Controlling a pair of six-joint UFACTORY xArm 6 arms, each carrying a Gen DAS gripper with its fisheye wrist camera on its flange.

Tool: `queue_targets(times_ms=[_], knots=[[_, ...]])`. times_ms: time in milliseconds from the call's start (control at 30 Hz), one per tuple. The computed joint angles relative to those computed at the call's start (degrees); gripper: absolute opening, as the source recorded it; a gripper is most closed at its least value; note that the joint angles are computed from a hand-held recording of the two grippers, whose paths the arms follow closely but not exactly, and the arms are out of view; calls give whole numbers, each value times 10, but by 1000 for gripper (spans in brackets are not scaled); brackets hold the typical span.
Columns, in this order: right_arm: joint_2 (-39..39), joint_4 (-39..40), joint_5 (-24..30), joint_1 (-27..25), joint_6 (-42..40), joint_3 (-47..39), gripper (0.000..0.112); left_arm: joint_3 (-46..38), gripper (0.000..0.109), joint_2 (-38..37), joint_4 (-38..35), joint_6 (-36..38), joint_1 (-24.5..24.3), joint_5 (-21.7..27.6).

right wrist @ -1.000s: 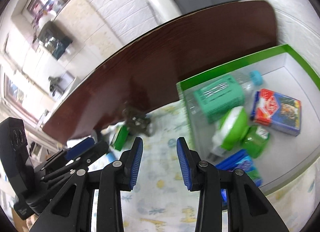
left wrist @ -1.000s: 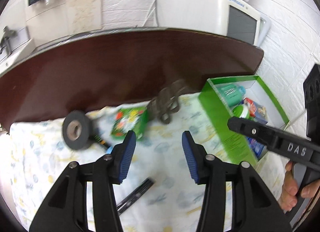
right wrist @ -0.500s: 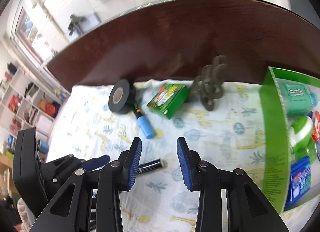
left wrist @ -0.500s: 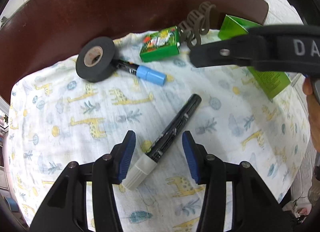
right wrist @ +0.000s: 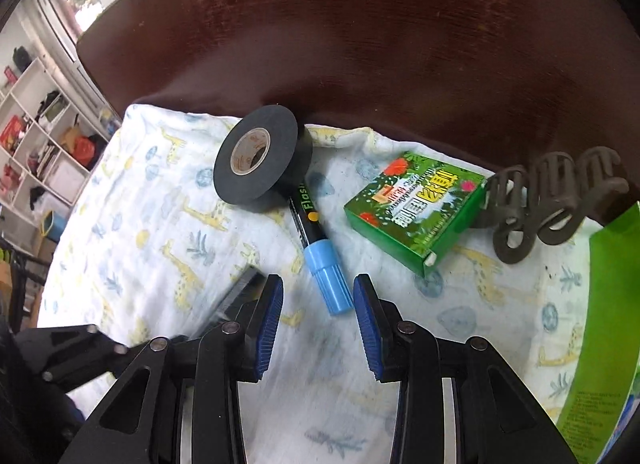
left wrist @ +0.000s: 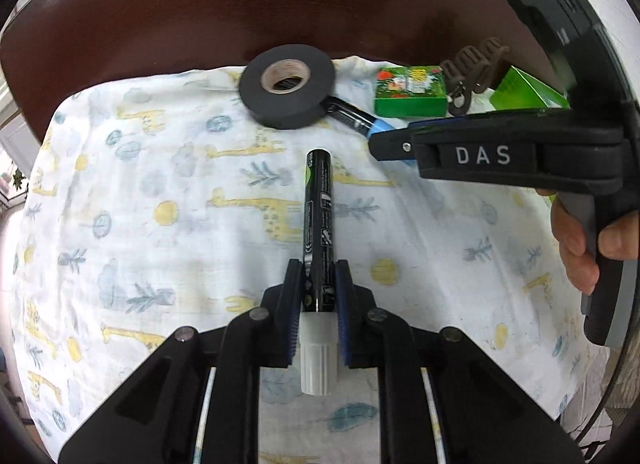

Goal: Organize rigid objects
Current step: 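Grasp the white-capped black marker with the left gripper while the right gripper grasps the blue-capped marker, then carry both markers over the green box with both grippers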

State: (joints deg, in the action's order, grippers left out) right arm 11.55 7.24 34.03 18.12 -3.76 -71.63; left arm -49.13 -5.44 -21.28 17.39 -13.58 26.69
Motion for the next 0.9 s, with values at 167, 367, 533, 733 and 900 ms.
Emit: queue_targets(times_ms=[167, 367, 533, 733, 900], knots=[[24, -55, 5, 6, 49, -20, 25, -7, 14, 7, -6, -29, 22, -1], [-53, 9, 2, 5, 11, 72, 19, -3, 14, -5, -20, -19, 10, 11], [-176, 75, 0, -24, -46, 205, 19, -1, 14, -19, -13, -32, -19, 16], [-299, 144, -7, -83, -92, 280, 19, -38, 14, -23, 6, -68, -68, 19], [-375, 170, -18, -126, -120, 304, 19, -98, 14, -7, 41, -106, -121, 24]])
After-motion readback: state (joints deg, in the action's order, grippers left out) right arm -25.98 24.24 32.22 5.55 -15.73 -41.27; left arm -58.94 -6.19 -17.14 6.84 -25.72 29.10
